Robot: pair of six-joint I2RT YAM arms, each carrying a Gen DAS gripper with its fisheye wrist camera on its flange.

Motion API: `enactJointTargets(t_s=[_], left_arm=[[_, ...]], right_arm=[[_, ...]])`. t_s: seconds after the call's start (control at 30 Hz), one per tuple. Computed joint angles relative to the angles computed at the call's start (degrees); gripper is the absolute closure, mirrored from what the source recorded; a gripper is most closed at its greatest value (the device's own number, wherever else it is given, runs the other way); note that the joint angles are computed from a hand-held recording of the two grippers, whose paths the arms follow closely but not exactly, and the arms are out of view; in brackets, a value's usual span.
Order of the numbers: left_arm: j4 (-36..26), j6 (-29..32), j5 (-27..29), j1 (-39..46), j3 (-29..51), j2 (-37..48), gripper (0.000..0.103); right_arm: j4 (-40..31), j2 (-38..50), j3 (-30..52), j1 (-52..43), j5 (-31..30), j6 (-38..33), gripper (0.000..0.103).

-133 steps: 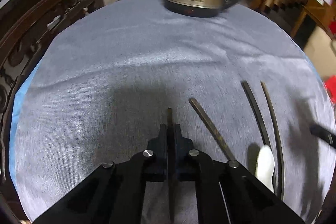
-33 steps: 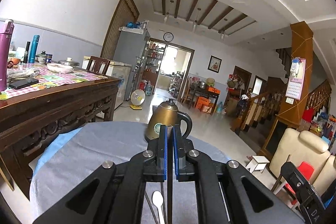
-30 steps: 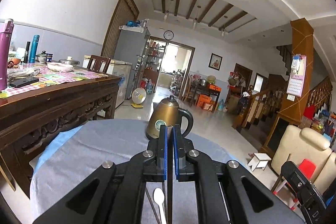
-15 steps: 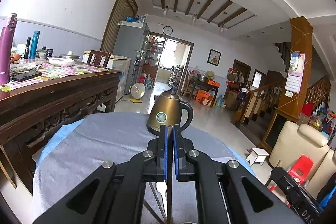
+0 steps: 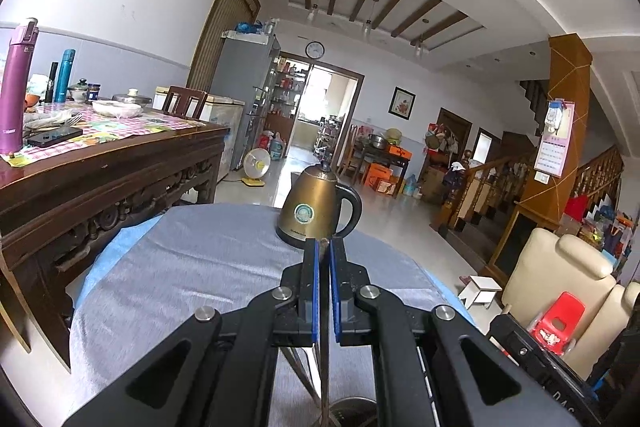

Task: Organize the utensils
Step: 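Lower both chopsticks into the dark cup and open both tools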

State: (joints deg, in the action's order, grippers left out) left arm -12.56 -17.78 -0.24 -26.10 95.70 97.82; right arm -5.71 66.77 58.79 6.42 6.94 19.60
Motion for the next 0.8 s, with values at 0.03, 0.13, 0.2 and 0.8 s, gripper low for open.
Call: enactJointTargets(t_s=[0.03,0.13,0.2,0.8], left_arm=[[-0.4,-0.1,0.2,0.2,0.2,-0.1,0.097],[-0.9,-0.5,1.0,1.1,0.1,-0.5,0.097],[-1.1,-0.7,1.4,1.4,-0.3,-0.9,0.097],[-2.2,2.2,3.3,2.5,-4.7,-5.0,0.092]], right_arm=[[0.0,0.3,0.2,0.4,0.3,0.0,0.097],[-0.1,0.2,0.2,1.0,0.6,-0.1,0.097],[-0.2,0.1,0.4,1.2,0.5,-0.2,0.097],[-3.2,0.3,0.7,0.8,-2.7,1.3,0.090]])
